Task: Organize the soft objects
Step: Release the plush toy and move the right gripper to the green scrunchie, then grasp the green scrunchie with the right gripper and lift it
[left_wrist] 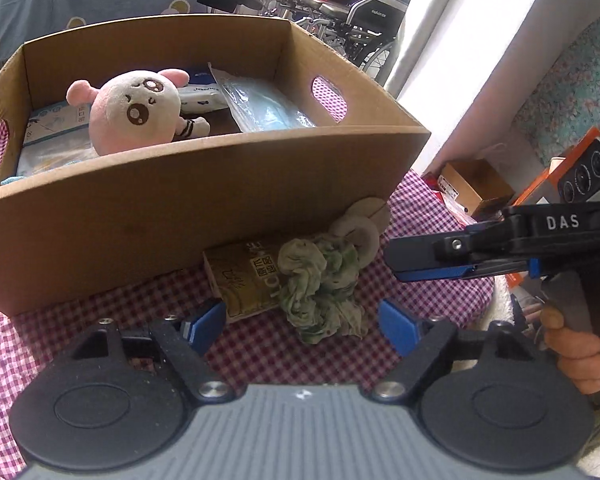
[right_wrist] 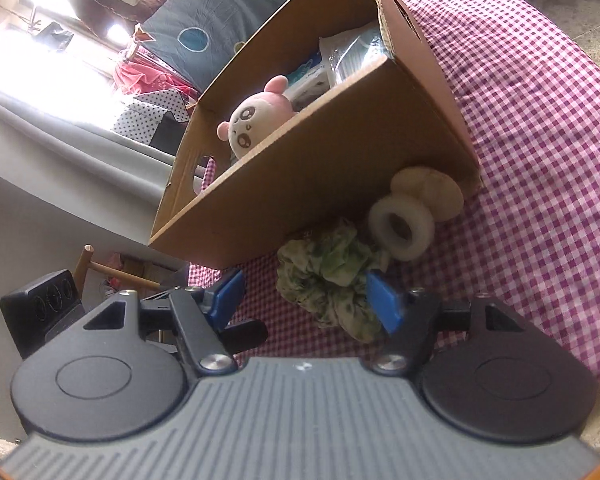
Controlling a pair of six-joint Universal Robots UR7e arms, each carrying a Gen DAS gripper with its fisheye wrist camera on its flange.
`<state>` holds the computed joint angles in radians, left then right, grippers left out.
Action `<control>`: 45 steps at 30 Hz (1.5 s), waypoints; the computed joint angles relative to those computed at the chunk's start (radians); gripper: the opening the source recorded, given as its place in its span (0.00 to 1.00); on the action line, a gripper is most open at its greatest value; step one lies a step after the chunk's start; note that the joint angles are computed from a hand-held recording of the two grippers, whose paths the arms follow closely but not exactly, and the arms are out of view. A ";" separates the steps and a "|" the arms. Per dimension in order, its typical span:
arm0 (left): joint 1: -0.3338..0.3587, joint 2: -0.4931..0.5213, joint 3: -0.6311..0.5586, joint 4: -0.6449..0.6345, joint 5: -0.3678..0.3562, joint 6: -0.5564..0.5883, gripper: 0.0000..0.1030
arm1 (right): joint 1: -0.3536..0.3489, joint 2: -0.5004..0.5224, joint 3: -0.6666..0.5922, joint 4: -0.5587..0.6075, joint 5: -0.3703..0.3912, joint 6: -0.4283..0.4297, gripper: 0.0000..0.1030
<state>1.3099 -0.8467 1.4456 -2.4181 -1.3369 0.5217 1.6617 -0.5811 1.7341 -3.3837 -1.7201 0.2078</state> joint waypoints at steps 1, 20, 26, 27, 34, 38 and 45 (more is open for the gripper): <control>-0.003 0.004 0.005 -0.008 0.007 0.011 0.75 | -0.003 0.012 -0.014 0.016 -0.016 0.008 0.55; 0.000 0.026 -0.017 -0.014 -0.003 0.016 0.57 | 0.055 0.138 -0.156 0.126 -0.247 -0.106 0.11; -0.001 0.044 -0.046 0.017 -0.027 0.033 0.43 | 0.059 0.129 -0.141 0.121 -0.263 -0.097 0.13; -0.001 0.050 -0.054 0.028 -0.029 0.036 0.41 | 0.058 0.131 -0.142 0.115 -0.258 -0.090 0.16; -0.005 0.081 -0.091 0.073 0.009 0.014 0.09 | 0.039 0.137 -0.145 0.100 -0.211 -0.083 0.19; -0.004 0.064 -0.083 0.072 -0.019 0.033 0.08 | 0.038 0.108 -0.090 0.049 -0.208 -0.086 0.10; -0.017 0.001 -0.070 0.061 -0.102 0.054 0.08 | 0.091 0.059 -0.035 -0.027 -0.202 -0.135 0.09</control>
<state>1.2927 -0.8460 1.3753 -2.3570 -1.4387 0.5756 1.7522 -0.5216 1.6993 -3.4105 -1.9217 0.0732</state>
